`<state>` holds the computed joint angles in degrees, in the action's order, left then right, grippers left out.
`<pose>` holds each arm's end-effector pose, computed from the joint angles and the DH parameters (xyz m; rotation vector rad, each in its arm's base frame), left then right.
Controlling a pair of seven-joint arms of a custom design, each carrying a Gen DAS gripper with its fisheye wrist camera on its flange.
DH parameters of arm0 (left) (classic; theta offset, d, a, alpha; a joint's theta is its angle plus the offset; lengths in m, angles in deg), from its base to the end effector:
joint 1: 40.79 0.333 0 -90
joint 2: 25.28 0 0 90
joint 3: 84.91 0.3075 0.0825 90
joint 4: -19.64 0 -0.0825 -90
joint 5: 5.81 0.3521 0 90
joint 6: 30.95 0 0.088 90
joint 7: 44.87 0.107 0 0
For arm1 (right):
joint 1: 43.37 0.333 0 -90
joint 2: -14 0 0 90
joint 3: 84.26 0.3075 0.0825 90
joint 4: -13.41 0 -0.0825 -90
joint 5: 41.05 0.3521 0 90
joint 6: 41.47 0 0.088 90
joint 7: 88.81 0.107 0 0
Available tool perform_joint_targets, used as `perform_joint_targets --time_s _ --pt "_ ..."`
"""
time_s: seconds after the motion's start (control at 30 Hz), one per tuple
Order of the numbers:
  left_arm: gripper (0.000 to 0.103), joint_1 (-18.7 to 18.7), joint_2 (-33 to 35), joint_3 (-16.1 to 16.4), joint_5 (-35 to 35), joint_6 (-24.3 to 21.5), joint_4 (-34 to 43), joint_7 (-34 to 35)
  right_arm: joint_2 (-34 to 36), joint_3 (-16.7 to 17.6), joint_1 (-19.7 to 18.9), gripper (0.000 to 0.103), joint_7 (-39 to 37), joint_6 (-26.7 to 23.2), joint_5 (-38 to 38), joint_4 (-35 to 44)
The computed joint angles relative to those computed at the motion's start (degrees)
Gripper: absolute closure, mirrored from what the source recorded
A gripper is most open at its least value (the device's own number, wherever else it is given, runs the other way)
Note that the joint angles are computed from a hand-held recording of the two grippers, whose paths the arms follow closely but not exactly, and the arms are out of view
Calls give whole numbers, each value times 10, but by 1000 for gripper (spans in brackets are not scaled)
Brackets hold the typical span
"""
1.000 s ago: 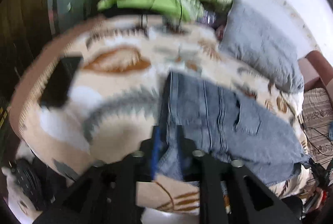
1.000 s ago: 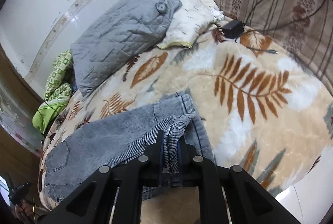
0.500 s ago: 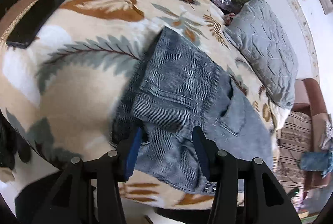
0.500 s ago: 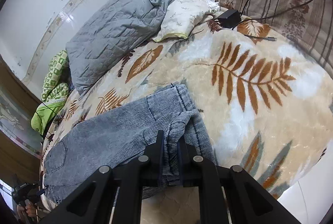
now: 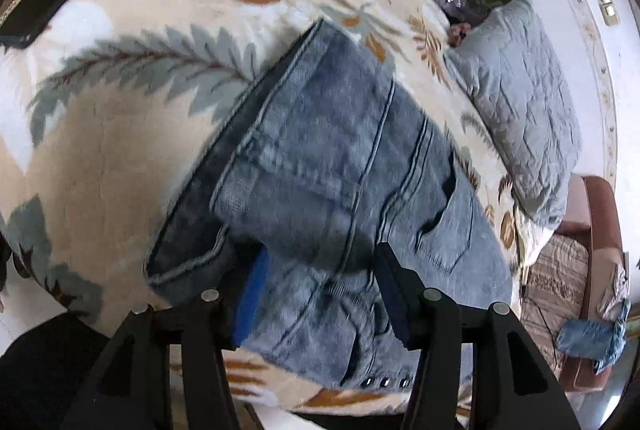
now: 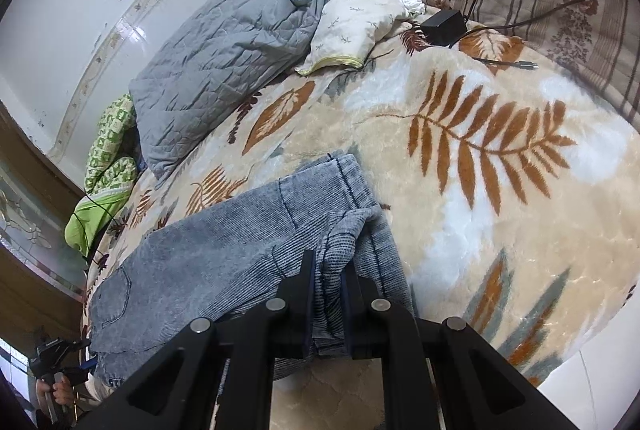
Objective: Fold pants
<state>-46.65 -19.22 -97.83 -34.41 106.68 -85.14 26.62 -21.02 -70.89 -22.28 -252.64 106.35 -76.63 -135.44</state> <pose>0.5682 -0.1912 0.5285 2.2658 -1.6795 0.8799 0.3038 0.2315 0.5150 -0.8810 2.2127 -0.4110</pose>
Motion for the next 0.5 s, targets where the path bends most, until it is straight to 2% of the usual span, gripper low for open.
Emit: perform_joint_targets --time_s 0.07,0.13,0.17,0.27,0.5 --pt "48 -3 3 1 19 15 5 -7 1 0 -1 91 2 3 0 -2" --pt "58 -5 14 1 47 13 20 -23 2 2 -1 91 4 2 -1 -1" --pt "68 -6 18 1 58 11 25 -29 3 3 -2 91 6 2 -1 0" --pt "79 -5 26 -5 77 19 31 -33 3 3 -2 91 8 3 -3 -1" --pt "96 0 9 -11 62 58 10 -21 -4 14 -9 91 19 -8 -18 7"
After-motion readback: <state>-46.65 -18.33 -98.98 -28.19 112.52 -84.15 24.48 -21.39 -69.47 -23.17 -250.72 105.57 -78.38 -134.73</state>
